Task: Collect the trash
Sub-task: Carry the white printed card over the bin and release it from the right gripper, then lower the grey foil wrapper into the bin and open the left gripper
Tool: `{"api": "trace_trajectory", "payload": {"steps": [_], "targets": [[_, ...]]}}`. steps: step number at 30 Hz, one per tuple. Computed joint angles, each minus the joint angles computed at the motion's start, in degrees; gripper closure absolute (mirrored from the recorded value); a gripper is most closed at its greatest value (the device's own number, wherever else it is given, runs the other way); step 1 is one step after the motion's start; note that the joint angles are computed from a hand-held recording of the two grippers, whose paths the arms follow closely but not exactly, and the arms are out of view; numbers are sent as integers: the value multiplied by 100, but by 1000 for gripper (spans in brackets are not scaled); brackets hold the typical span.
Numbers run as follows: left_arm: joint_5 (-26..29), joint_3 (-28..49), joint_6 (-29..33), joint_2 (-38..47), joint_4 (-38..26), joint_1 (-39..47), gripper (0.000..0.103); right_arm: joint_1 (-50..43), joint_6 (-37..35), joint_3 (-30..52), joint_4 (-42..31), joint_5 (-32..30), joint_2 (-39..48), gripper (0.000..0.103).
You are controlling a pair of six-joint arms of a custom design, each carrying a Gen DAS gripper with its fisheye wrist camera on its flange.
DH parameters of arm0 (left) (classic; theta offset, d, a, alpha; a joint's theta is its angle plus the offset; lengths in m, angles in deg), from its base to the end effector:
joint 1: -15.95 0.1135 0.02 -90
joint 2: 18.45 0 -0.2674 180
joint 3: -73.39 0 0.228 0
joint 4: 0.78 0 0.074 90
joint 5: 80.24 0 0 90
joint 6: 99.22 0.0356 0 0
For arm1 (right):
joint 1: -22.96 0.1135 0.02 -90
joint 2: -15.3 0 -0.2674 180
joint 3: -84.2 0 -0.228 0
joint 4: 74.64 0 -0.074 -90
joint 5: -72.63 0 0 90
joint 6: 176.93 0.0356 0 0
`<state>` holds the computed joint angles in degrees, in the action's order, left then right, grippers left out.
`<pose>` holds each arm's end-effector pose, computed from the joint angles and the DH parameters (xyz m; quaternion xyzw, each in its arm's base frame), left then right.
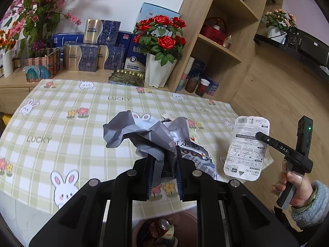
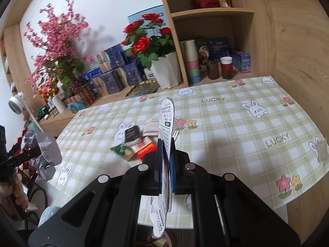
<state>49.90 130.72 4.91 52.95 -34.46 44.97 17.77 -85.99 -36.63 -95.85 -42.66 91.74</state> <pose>0.2069 0.0886 0.2366 0.0091 0.8848 -0.1732 0.4325 0.2585 -0.0082 0.2397 -0.0480 0.8826 0.1813 0.4311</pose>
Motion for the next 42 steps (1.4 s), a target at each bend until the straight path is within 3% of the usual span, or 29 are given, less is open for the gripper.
{"api": "trace_trajectory", "payload": {"steps": [13, 19, 27, 38, 40, 42], "targets": [[528, -672, 1132, -775, -1117, 1206, 85, 721, -580, -1088, -597, -82, -1314, 94], [690, -863, 1658, -912, -1534, 1684, 85, 1340, -753, -1638, -718, 101, -1523, 94], [588, -1099, 1861, -1080, -1561, 1718, 85, 2121, -818, -2006, -541, 277, -1021, 94], [402, -1373, 1835, -932, -1329, 1533, 84, 2754, -509, -1914, 126, 593, 631, 93], [385, -1397, 1848, -899, -1326, 1511, 84, 2772, -477, -1901, 181, 619, 802, 90], [355, -1444, 1882, -883, -1312, 1462, 84, 2737, -457, -1912, 174, 649, 808, 76]]}}
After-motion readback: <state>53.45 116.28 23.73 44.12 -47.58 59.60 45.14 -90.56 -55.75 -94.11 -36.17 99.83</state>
